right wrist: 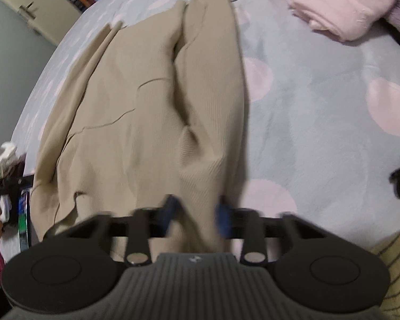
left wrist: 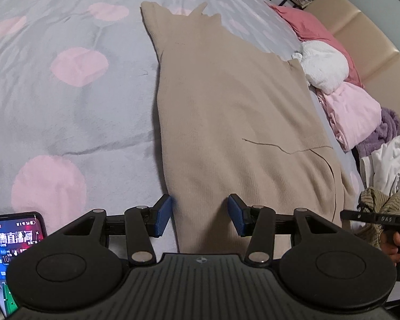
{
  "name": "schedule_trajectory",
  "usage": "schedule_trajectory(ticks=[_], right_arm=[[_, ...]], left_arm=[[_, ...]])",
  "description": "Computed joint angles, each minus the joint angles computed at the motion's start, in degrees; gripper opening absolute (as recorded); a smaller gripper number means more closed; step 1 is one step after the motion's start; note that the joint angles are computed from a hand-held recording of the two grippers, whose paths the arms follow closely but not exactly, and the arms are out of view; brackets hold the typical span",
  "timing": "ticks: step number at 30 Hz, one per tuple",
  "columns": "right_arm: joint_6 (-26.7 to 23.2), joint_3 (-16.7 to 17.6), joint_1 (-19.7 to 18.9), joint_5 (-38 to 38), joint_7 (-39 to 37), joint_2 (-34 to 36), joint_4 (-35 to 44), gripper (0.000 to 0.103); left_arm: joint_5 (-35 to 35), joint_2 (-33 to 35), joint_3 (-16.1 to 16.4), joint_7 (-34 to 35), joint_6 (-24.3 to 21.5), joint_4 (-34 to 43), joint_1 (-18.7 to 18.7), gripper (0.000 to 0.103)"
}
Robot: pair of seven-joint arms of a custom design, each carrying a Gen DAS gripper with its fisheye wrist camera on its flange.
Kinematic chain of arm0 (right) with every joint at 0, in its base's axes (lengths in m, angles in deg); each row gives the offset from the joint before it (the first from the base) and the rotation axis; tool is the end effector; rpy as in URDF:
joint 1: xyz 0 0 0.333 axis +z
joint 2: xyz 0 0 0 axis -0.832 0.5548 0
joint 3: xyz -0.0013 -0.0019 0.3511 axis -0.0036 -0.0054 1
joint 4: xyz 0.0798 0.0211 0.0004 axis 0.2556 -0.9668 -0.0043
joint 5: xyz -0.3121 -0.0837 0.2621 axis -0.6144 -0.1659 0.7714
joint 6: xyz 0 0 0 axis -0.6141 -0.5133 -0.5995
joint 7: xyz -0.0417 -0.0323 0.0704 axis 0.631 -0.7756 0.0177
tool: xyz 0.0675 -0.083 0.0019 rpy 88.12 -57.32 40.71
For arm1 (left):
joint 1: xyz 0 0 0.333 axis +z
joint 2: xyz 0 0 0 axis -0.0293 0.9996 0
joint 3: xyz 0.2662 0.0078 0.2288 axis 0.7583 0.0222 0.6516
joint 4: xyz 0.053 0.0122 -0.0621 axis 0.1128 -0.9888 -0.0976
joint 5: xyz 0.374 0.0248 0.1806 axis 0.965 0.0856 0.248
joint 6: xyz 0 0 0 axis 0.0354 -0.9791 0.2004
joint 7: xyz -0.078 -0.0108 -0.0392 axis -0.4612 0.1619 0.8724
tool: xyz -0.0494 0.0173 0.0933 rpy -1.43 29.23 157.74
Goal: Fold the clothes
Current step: 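Lay the sweater flat on the bed and open both grippers, then grasp the sweater edge with the left gripper while the right gripper grasps the sleeve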
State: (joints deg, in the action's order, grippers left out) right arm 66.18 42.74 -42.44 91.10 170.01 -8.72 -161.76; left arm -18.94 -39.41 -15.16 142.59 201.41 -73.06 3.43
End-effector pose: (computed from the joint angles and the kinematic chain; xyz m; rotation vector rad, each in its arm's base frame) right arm 0.5420 0.1457 0.5541 -1.6736 1.9512 -0.0218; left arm 0.6663 -0.0489 0.5336 1.8218 -2.2162 0.9332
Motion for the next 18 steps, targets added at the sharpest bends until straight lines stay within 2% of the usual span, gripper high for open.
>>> schedule_trajectory(ticks=[1, 2, 6, 10, 15, 18], right_arm=[[-0.4, -0.1, 0.1, 0.0, -0.8, 0.2, 0.4, 0.008], [-1.0, 0.0, 0.0, -0.6, -0.9, 0.3, 0.9, 0.007], [-4.5, 0.1, -0.7, -3.4, 0.7, 0.3, 3.4, 0.004], [-5.9, 0.0, -1.3, -4.1, 2.9, -1.5, 4.0, 0.003], [-9.9, -0.7, -2.3, -4.6, 6.5, -3.5, 4.7, 0.003], [-8.9, -0.7, -2.6, -5.2, 6.5, -4.8, 3.6, 0.003]], left_arm=[[0.5, 0.2, 0.0, -0.3, -0.3, 0.3, -0.1, 0.035], [1.7, 0.2, 0.1, -0.7, -0.4, 0.6, -0.3, 0.001], [8.2, -1.8, 0.4, -1.7, 3.7, 0.0, -1.6, 0.000], [8.8, -3.3, 1.4, -4.8, 2.9, -0.4, -0.8, 0.000], [11.6, -5.7, 2.7, -7.3, 2.8, -2.8, 0.0, 0.000], [12.2, -7.4, 3.1, -7.8, 2.9, -4.6, 0.2, 0.000]])
